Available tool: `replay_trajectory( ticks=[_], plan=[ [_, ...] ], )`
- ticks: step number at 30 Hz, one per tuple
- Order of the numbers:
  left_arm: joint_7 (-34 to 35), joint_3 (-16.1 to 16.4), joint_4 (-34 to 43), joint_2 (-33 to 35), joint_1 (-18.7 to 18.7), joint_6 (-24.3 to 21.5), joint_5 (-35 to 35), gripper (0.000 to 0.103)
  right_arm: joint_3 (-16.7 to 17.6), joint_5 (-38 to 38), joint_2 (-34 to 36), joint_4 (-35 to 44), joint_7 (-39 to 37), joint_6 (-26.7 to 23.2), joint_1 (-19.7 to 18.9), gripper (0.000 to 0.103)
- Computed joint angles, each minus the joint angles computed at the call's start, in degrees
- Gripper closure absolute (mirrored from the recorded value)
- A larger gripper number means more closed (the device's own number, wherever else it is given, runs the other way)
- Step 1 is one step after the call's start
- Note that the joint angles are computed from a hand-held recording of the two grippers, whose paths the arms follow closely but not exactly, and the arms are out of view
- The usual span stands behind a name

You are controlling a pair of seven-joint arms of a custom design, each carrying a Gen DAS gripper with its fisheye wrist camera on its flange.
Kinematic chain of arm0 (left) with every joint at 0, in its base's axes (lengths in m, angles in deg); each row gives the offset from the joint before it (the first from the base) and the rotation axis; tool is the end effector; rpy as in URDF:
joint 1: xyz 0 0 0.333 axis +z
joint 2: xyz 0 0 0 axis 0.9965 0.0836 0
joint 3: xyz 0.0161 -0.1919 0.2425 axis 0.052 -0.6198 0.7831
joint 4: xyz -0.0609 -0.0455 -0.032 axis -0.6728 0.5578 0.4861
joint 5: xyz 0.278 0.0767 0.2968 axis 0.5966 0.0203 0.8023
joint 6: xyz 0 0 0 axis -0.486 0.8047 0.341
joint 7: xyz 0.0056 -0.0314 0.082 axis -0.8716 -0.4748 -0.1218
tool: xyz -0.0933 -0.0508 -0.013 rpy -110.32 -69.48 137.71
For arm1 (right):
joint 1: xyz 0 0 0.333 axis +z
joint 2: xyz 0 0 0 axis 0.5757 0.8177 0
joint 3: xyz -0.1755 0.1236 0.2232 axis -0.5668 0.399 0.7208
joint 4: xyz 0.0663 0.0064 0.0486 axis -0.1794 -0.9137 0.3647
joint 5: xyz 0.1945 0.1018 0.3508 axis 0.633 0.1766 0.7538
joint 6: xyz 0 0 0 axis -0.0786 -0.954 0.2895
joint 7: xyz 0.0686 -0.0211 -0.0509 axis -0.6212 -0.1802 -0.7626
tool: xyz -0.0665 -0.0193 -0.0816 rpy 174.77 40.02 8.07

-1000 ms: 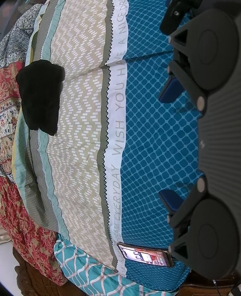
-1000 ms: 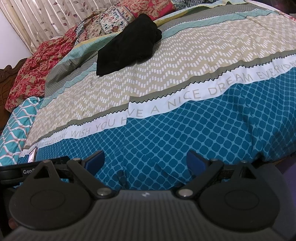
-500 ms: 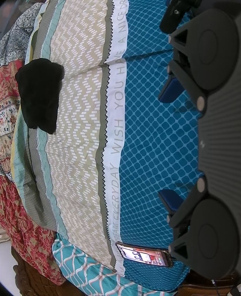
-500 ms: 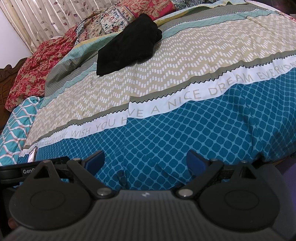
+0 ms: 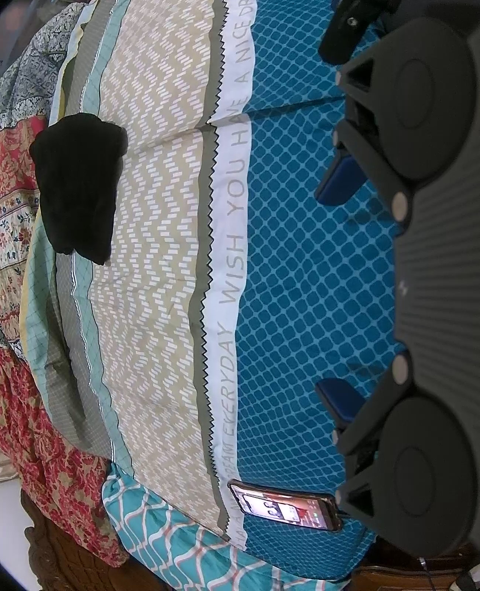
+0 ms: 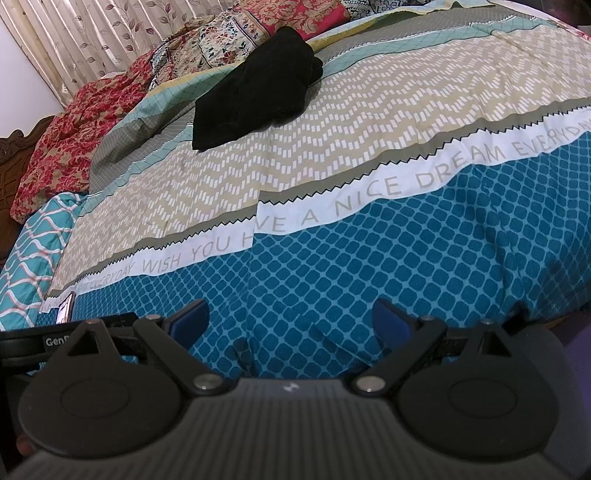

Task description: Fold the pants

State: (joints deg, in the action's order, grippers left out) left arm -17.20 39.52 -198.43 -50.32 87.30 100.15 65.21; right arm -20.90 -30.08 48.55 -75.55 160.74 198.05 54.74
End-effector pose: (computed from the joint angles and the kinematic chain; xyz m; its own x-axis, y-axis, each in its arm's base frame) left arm 0.4514 -0.0942 0.3237 0.3753 -0.9133 -0.1580 -0.8320 -0.2568 -0.4918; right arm 0.3910 0.2828 0.2809 0.1899 -0.8879 -0.4190 -0.8411 0.0730 -0.5359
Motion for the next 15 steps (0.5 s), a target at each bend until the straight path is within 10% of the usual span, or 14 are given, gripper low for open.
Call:
replay_trajectory(
  ticks=[15],
  plan=[
    [2.5,0.3,-0.5,0.0,0.1,0.9,-2.8,0.000,0.0,0.1,0.0,-0.1,-0.1,0.0,0.1,0.006]
  ],
)
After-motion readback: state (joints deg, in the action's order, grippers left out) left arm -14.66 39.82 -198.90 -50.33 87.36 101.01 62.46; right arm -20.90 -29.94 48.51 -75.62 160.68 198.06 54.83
